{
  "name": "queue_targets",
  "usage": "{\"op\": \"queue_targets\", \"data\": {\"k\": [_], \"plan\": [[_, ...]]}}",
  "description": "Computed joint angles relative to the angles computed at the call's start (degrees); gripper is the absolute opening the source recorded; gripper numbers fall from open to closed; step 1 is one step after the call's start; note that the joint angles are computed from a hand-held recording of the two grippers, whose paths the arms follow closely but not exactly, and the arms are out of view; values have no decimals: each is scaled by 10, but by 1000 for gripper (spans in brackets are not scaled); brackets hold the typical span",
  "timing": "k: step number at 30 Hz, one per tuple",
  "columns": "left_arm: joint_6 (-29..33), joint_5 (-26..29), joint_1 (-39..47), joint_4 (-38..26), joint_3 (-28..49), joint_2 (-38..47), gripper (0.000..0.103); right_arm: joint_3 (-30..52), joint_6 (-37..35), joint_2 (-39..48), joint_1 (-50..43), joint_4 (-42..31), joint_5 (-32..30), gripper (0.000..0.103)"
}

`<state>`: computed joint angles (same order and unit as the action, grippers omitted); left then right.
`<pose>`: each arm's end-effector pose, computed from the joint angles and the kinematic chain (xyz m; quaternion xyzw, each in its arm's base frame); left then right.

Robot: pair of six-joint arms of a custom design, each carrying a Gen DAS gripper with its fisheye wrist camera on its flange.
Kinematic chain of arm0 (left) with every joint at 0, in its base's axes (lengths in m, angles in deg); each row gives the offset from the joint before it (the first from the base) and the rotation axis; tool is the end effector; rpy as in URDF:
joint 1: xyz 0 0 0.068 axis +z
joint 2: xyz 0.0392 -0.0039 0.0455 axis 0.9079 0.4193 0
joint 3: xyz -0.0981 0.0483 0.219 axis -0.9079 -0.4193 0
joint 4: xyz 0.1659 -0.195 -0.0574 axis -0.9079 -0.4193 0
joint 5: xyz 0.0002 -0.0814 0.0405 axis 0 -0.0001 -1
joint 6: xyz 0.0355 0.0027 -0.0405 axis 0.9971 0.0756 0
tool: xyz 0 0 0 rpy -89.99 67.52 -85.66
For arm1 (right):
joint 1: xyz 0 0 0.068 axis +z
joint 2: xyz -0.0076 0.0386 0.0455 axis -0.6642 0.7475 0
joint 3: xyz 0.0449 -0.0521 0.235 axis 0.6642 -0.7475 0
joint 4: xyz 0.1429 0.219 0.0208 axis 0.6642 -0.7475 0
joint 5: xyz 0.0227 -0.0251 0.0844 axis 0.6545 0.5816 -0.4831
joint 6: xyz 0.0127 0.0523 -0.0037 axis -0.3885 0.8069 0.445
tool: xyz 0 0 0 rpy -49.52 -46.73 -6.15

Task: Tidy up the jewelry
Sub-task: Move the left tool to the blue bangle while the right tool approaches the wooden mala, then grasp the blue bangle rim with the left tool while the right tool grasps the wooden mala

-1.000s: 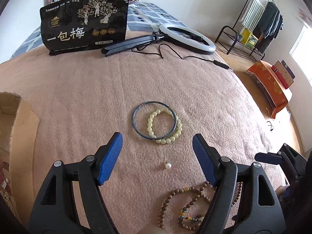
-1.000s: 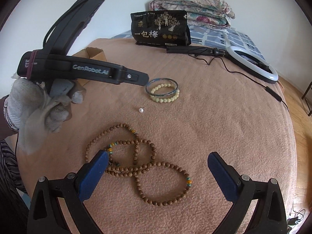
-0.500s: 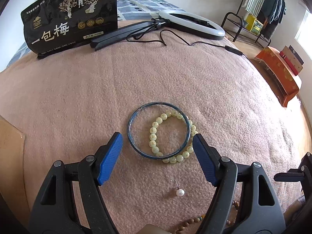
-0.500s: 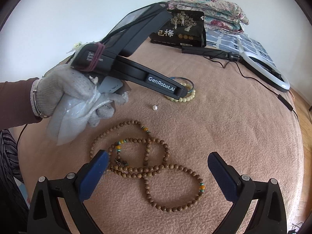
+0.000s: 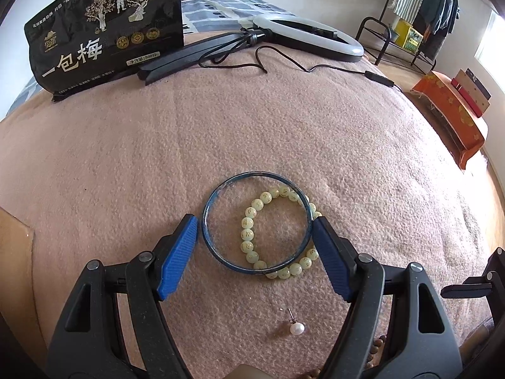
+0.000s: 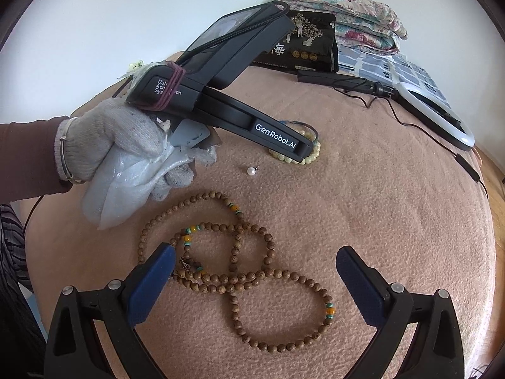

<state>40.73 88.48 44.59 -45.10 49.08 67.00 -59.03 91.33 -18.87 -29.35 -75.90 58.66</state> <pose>0.4210 -0.1707 0.0509 0.3554 0.8917 -0.1647 0.2268 0.2072 0.0456 0.0990 -0.0685 0.9511 0.0499 0.2970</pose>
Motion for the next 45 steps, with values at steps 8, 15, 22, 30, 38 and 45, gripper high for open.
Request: {"op": "queue_targets", "data": {"k": [8,15,22,30,38,45], "plan": [[14,16,7,-1,4,5,76,18,-22,54,-3,24,-33,103],[28,26,12,-6,6,6,74,51,-36,127,-8,19,-98,103],[28,33,16,6,-10,-5,74,63,-41,151,46,13,-32,90],[28,30,20,17,-28,-21,74,57,-47,127,66,-3,-4,39],[34,35,29,22,-55,-55,74,70,-50,124,38,-22,-26,13],[47,42,40,31,-98,-104,73,73,-33,80,11,-57,-39,10]]}}
